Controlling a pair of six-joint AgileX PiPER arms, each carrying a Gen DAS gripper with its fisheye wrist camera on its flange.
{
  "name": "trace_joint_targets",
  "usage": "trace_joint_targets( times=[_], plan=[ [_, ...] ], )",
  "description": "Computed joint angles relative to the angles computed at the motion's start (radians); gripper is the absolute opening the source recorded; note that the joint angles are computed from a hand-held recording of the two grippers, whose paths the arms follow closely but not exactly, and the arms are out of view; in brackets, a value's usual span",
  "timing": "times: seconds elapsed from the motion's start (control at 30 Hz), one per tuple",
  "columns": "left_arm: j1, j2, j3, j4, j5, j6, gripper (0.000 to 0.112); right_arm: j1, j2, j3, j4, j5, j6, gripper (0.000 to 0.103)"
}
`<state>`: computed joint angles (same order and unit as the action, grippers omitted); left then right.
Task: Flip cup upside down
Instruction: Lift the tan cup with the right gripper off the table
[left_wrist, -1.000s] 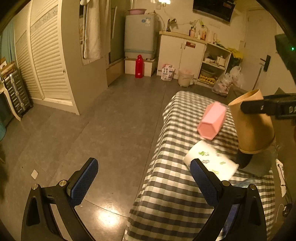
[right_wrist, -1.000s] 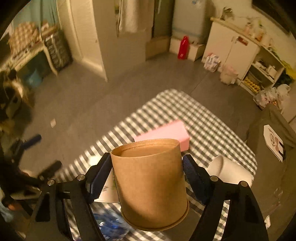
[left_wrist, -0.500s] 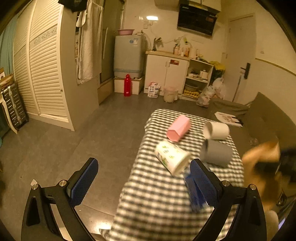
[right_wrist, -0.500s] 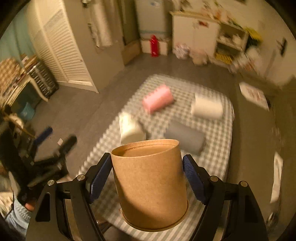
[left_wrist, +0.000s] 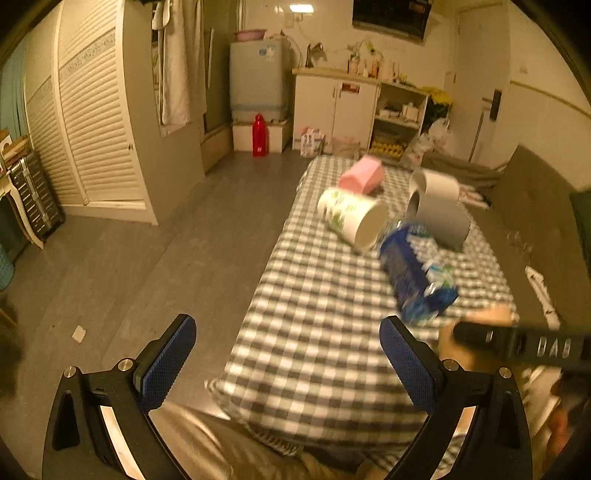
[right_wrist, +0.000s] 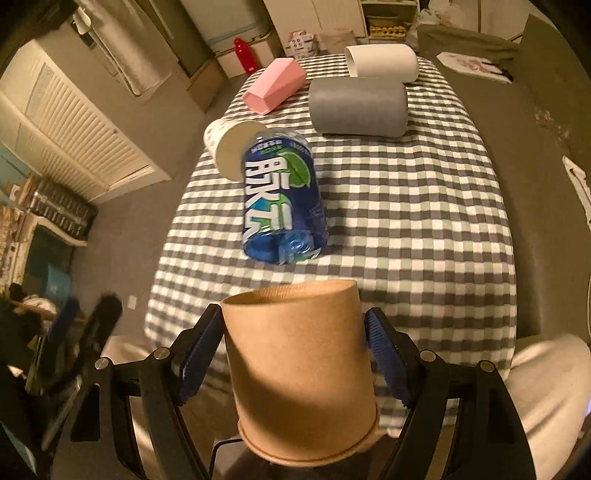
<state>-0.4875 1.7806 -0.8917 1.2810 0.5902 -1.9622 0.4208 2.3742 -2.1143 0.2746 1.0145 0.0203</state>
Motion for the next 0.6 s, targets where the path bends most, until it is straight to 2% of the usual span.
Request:
trace_joint_targets(
  times=[0.27,0.4,0.47,0.6],
  plan=[
    [-0.022,0.028,-0.037,-0.054,0.019,0.046,0.103,0.004,0.073,-0.074,-0.041,-0.02,0.013,0.078],
    [-0.03,0.043,-0.082,-0.12,0.031,0.126,0.103,-0.015,0.1,-0.11,-0.018,0.005,-0.005,0.079],
    [-0.037,0.052,-0.106,-0.161,0.041,0.172,0.103,-0.022,0.094,-0.11,-0.017,0.009,-0.014,0.085],
    [-0.054,0.051,-0.16,-0.247,0.058,0.262,0.103,-0.065,-0.005,0.007,0.062,-0.048,-0.136,0.092]
  ],
)
